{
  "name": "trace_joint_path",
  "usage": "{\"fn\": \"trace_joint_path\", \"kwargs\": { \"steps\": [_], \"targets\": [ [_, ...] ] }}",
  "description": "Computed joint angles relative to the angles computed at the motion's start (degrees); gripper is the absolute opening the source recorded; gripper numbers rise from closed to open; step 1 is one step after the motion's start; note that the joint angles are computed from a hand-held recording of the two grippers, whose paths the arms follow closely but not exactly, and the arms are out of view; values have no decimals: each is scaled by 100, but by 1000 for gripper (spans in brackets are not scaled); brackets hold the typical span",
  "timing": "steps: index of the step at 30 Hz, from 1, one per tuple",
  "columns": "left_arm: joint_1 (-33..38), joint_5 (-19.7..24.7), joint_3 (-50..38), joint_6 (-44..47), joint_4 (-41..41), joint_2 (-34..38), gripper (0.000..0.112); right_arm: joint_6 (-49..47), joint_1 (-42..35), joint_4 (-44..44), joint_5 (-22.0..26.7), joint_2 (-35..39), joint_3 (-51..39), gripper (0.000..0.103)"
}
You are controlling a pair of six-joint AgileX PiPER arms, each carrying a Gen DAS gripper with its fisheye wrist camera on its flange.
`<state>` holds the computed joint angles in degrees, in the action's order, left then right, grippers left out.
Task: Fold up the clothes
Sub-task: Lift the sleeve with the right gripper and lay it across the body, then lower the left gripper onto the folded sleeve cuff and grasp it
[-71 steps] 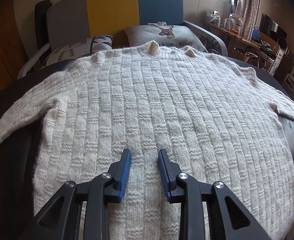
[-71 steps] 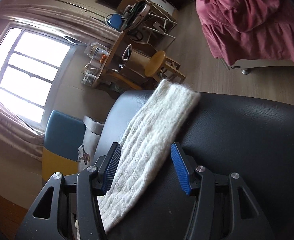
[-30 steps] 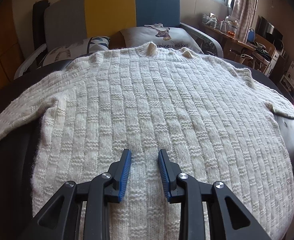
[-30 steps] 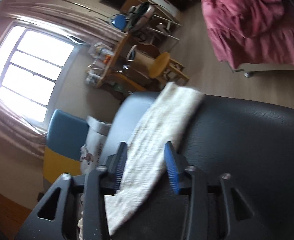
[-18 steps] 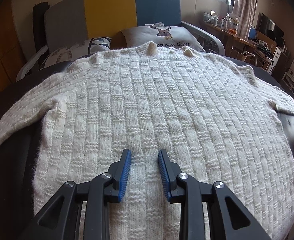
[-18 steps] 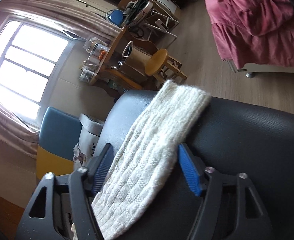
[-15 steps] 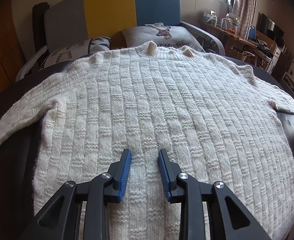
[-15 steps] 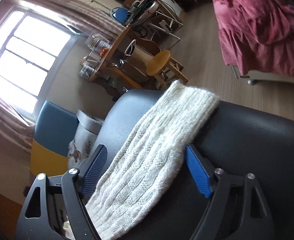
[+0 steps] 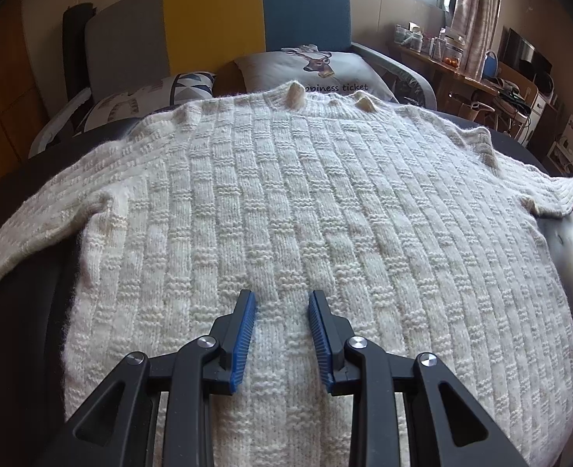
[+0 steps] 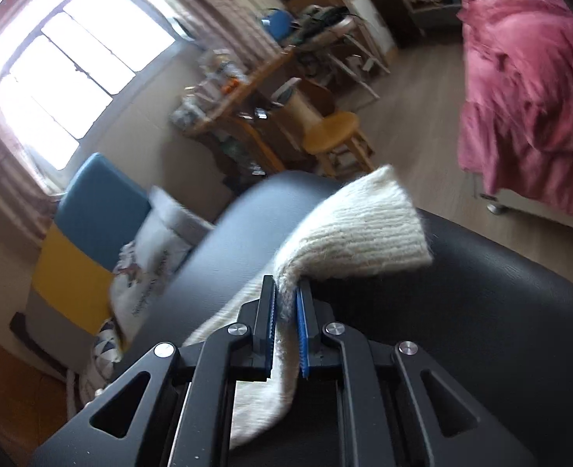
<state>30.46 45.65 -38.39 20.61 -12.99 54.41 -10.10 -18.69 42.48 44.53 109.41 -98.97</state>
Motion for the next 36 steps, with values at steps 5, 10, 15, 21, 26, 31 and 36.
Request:
{"fn": "trace_joint_path", "kwargs": {
  "steps": [5,10,15,21,26,31,36],
  "targets": [
    [596,334,-110,663,-699,96,29,-262,551,232,281,-222,-507,10],
    [1141,686,-255,1283,-1196,221,29,-329,1441,286,368,-511,-751,10],
    [1776,1126,-495,1860,-1750,464,29,-185,2713,-63,185,-602,-730,10],
    [2328,1639,-1136,2295,-2400,1137,29,564,4434,-1577,-4,-234,-711,10],
    [2326,2213,-1771,2148,-2965,1945,29,1238,5809,-3573,113,238,-733,11],
    [1728,2046,-2113,1782,-3066,2395,29,833,6139,-3416,336,274,-362,18],
    [1402,1946,-2206,1616,-3094,2668,29,486,5712,-2401,-357,-805,1112,28]
  ]
}}
